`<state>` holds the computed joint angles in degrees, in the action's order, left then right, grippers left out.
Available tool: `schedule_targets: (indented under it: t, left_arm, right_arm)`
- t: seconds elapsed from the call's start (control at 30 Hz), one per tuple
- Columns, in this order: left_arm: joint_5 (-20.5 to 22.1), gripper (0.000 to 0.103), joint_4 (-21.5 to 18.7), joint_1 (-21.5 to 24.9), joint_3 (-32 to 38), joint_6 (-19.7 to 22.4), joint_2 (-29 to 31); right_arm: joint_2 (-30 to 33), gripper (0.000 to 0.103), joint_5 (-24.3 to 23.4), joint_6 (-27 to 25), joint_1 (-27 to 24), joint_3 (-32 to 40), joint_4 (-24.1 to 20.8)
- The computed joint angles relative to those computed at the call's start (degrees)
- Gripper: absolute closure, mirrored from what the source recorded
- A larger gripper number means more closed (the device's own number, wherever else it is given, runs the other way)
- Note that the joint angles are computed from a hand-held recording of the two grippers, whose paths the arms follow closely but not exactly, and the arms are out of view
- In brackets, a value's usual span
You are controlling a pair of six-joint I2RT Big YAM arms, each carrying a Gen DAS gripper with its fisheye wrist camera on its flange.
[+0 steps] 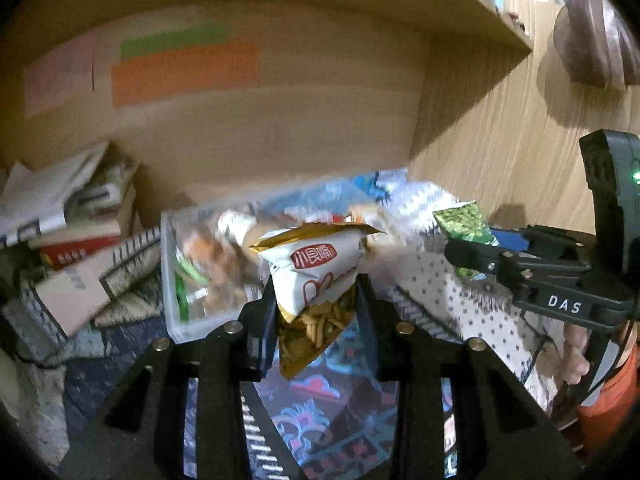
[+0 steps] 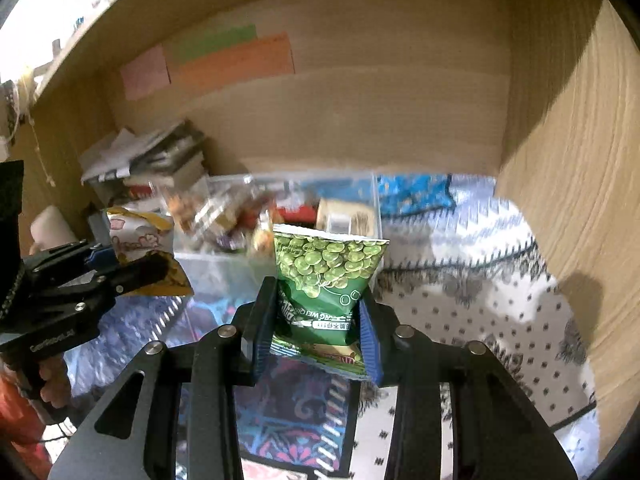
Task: Organize snacks
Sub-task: 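Drop the chip bag and green pea bag into the clear box and open both tools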
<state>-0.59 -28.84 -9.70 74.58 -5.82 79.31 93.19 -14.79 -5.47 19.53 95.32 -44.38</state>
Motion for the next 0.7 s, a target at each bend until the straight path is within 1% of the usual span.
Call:
schedule_targets:
  t: [0.17,0.3,0.37,0.5,0.7]
  left_arm:
    - [-0.03,0.068,-0.53,0.52,4.07,0.28,1.71]
    - [1.1,0.068,-1.08,1.5,7.39,-0.09,3.92]
    - [0.51,0.068,-1.02,1.75,8.95,0.26,5.17]
    - [-0.27,0.068,-1.86,1.9,11.8,0.78,7.9]
    - [1.27,0.068,-3.84,2.5,16.61,0.49,12.82]
  right_arm:
    - [1.14,0.069,0.06,0.17,0.53,2.38,1.16]
    - [2.87,0.069,0.34,-0.08,0.99,5.08,1.3]
    - [4.02,0.069,0.29,0.34,1.09,6.64,1.32]
    - [6.6,0.069,0.7,1.3,1.13,9.9,0.66]
    - [10.73,0.068,2.86,0.94,1.55,15.32,-1.91]
